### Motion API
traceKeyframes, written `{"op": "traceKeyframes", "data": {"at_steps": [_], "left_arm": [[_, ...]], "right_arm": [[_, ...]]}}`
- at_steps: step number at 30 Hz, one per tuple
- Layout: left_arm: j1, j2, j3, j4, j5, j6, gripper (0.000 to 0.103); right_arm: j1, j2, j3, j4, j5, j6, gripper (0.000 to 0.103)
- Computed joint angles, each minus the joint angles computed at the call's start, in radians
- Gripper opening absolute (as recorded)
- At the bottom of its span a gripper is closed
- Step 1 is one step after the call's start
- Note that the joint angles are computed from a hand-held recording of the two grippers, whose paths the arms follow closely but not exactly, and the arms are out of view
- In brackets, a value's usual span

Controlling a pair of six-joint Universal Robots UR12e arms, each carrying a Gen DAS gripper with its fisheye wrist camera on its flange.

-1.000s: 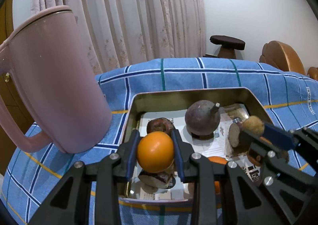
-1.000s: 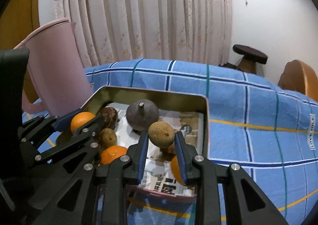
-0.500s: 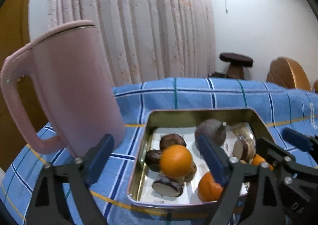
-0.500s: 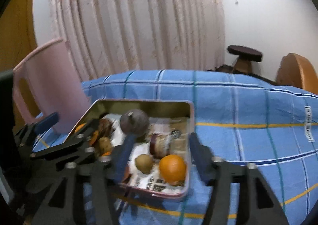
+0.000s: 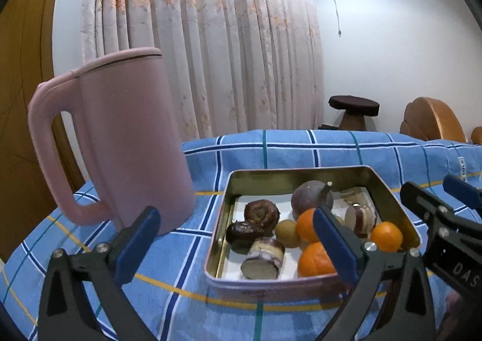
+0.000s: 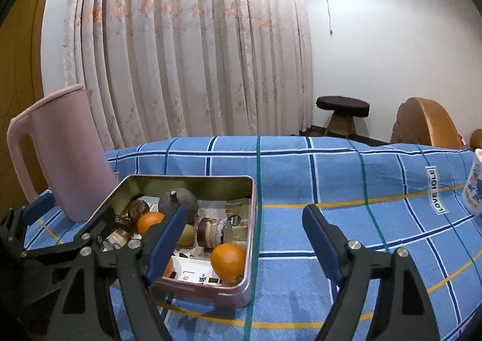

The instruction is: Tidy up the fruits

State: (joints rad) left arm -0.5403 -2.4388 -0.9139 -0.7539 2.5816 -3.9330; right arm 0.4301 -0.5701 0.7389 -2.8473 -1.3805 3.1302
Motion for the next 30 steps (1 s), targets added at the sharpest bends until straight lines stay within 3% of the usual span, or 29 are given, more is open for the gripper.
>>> {"op": "traceKeyframes", "data": {"at_steps": [12,21,30], "left_arm": [[-0.023,-0.002,-0.017,0.068,0.076,0.025,0.103],[-0.024,0.005,-0.033,0.085,0.085,-0.034,0.103],[-0.025,-0.005,-0.025,0.14,0.065,0.035,0.103]], "right_arm": [[0.0,-0.041,0.115,-0.21,-0.039,0.033,0.081],[0.003,-0.04,0.118,-0.223,-0.061,0.027,0.081],[0.004,-0.038,0.114,-0.213,-0.062,0.028,0.081]]}}
